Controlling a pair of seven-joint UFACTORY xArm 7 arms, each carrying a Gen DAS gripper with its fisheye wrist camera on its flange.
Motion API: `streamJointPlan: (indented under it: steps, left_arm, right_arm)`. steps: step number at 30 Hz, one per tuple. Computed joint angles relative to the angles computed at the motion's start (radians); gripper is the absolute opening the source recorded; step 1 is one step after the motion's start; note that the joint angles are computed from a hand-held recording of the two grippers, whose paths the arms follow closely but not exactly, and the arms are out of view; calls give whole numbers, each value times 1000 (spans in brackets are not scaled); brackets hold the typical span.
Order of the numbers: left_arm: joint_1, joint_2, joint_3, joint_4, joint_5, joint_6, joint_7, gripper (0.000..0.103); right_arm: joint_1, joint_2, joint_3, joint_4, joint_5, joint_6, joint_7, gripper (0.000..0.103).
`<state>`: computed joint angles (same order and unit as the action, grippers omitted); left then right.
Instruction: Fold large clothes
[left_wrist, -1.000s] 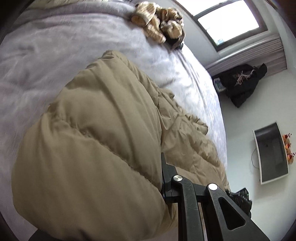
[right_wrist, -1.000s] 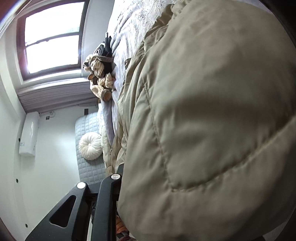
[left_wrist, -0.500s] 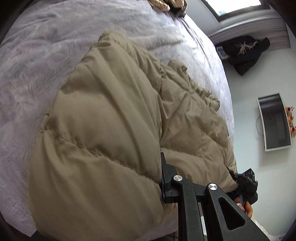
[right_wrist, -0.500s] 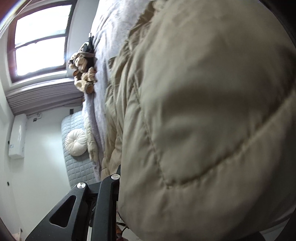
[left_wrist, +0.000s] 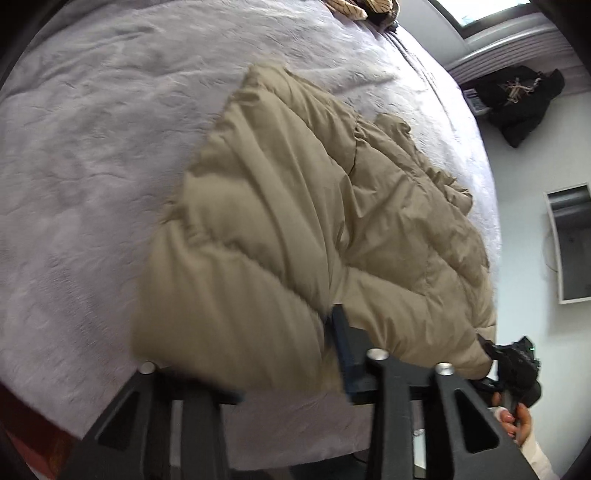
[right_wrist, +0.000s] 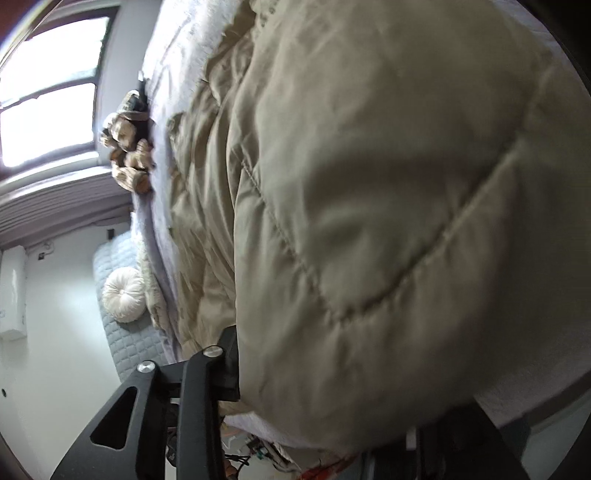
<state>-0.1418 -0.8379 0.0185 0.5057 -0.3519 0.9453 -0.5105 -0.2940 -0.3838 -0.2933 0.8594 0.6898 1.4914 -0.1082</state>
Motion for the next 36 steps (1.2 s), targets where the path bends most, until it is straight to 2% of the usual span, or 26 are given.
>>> streamJointPlan:
  steps: [1,6,9,12,13,15,20,25,26,27,28,29,30,32,36]
  left_arm:
    - [15,-15,-19,12,28,34,-22,48]
    - [52,-92,-37,49,102,155,-72,48]
    - [61,-96,-43,86,139,202,-74,48]
    - [66,-74,-46,116,169,222,-59,49]
    - [66,-64,-47,126,174,224,-55,66]
    - [67,-47,-63,142,186,200,-53,91]
    - [55,0,-72,200,215,173,-24,92]
    - [70,26,-60,218,229,144,-12,92]
    - [77,37,-61,223,241,142,-9,92]
    - [82,43,-69,224,250,140,-12,92]
    - [87,51,-75,226,264,140,-11,96]
    - [91,61,-77,229,276,142,-7,103]
    - [94,66,-80,227,285,140,-7,103]
    - [91,80,-69,228,289,142,13,103]
    - [85,116,-43,237,284,155,66,103]
  right_arm:
    - [-14,-8,-24,-2,-30,33,-26,47]
    - [-24,-5,-29,81,-117,129,-96,60]
    - [-34,-11,-39,117,-153,174,-145,61]
    - [-40,-19,-37,137,-143,198,-140,62]
    - [-39,-22,-30,132,-132,190,-129,62]
    - [-40,-34,-32,131,-122,200,-122,62]
    - [-17,-80,-26,144,-110,231,-138,62]
    - [40,-110,5,177,-107,210,-156,64]
    - [53,-114,16,175,-97,193,-148,71]
    - [63,-123,25,168,-89,174,-140,82]
    - [71,-136,35,156,-87,147,-135,88]
    - [78,-157,50,137,-90,106,-128,98]
    - [86,-174,60,122,-99,75,-122,103]
    - [105,-215,87,81,-127,17,-105,103]
    - [160,-227,110,62,-191,25,-61,103]
